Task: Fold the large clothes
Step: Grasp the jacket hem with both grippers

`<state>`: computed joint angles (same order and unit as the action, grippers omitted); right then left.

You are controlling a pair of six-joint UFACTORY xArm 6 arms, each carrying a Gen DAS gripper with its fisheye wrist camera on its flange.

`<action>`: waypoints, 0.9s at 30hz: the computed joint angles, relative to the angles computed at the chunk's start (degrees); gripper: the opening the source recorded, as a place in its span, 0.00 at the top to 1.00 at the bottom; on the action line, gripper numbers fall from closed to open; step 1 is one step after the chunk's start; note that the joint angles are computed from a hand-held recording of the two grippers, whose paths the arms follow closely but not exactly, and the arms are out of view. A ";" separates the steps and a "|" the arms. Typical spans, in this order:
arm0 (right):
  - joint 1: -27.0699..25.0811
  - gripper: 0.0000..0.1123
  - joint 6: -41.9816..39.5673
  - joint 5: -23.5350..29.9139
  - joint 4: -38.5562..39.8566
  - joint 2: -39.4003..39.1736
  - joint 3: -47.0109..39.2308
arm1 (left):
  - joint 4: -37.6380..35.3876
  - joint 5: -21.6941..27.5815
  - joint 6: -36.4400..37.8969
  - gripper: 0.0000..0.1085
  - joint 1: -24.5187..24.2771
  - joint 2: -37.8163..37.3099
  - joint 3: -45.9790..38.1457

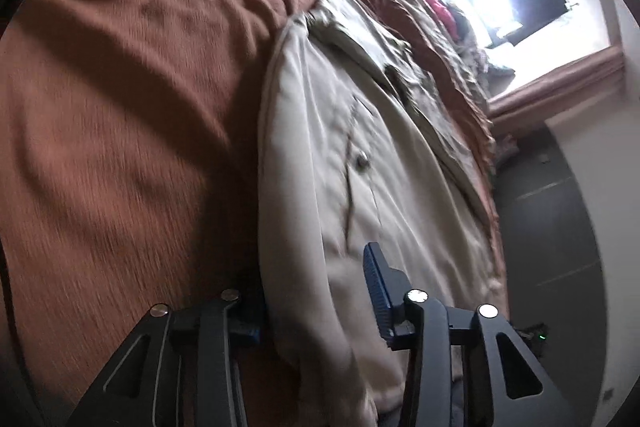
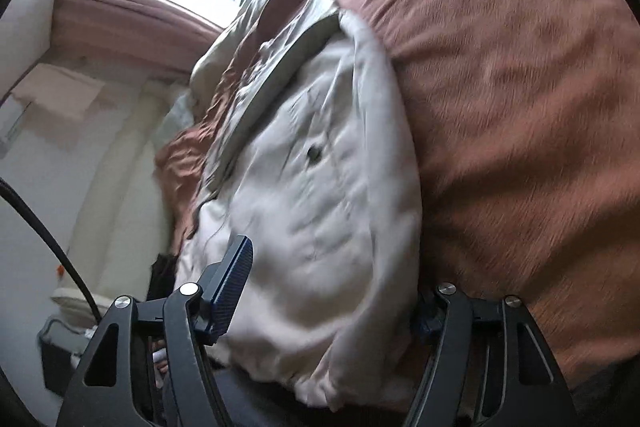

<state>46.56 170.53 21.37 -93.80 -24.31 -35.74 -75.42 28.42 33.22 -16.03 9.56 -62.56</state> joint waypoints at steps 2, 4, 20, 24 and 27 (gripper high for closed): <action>1.07 0.41 4.15 1.17 -3.36 0.11 -0.01 | -0.79 0.71 0.85 0.66 -0.40 -1.27 1.51; 1.13 0.41 2.83 0.79 -2.27 0.41 -0.31 | -0.90 0.21 0.75 0.70 -0.84 -2.12 2.53; 14.54 0.99 -10.88 21.61 12.19 -9.83 0.13 | -1.54 -8.03 -1.25 0.93 -2.48 -13.81 5.87; 20.88 0.99 -13.07 29.00 12.10 -11.10 -1.75 | 0.54 -9.66 -2.92 0.93 -3.40 -18.82 7.13; 26.39 0.99 -13.45 34.97 11.69 -11.90 -2.16 | 1.63 -10.57 -4.11 0.93 -3.88 -22.40 8.63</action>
